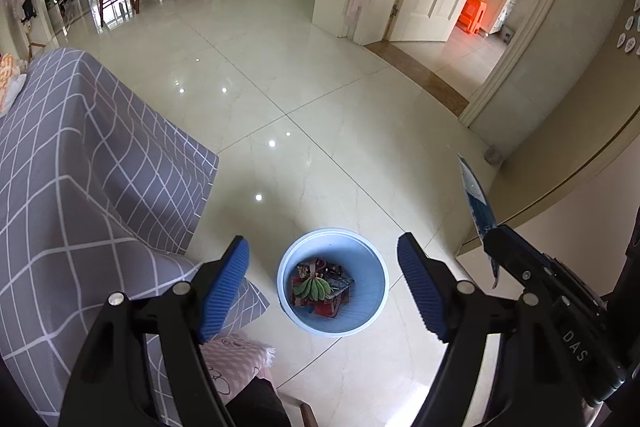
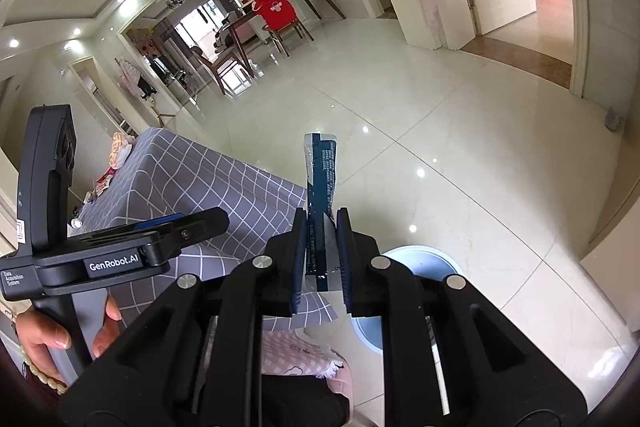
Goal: Collect trash
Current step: 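Carry toothbrush and leaf toy to the bucket and open both tools over it, then grasp the small white bottle with left tool while right tool grasps red-white wrapper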
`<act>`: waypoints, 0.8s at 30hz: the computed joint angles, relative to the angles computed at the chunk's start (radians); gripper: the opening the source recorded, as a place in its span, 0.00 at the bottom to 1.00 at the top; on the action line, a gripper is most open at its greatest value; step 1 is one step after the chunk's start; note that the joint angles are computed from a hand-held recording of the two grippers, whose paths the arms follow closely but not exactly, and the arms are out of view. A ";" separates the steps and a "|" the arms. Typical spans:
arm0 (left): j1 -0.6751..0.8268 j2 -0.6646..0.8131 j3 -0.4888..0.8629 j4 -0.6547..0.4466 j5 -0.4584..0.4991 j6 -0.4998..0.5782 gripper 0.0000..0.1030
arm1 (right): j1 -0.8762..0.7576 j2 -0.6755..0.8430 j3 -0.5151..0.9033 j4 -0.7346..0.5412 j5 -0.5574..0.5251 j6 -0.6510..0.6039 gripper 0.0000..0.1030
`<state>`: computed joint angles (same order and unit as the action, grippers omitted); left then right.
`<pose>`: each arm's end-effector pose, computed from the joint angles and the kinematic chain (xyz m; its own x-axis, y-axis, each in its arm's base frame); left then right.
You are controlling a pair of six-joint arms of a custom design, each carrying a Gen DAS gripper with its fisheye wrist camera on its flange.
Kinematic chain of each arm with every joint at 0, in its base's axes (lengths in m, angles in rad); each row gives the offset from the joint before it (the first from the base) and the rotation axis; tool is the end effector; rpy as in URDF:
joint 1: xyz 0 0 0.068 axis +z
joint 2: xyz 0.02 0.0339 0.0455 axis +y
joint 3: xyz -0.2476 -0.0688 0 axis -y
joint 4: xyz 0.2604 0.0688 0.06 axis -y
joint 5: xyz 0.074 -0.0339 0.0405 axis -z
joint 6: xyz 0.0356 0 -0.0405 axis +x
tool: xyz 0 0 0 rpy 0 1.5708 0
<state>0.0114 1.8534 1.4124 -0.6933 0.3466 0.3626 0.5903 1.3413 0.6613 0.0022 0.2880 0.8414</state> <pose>0.3957 -0.0076 0.1970 -0.8001 0.3245 -0.5045 0.4457 0.8845 -0.1379 0.2450 0.1520 0.1697 -0.6080 0.4531 -0.6519 0.1553 0.8731 0.4621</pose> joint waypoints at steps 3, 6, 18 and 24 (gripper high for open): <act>0.014 0.004 0.015 -0.013 0.008 0.002 0.73 | -0.002 0.016 0.011 -0.003 0.017 0.005 0.46; 0.033 0.017 0.043 -0.047 0.034 0.009 0.73 | 0.007 0.005 0.004 -0.004 0.050 0.017 0.60; 0.105 -0.004 0.063 -0.075 0.092 0.045 0.73 | 0.050 0.023 0.083 -0.076 0.068 0.017 0.60; 0.223 -0.026 0.126 -0.115 0.150 0.102 0.73 | 0.118 0.110 0.237 -0.105 0.074 -0.024 0.60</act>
<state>0.2348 1.8275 1.5380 -0.8084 0.4967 0.4649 0.7078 1.4509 0.8987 -0.1026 0.3617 0.8172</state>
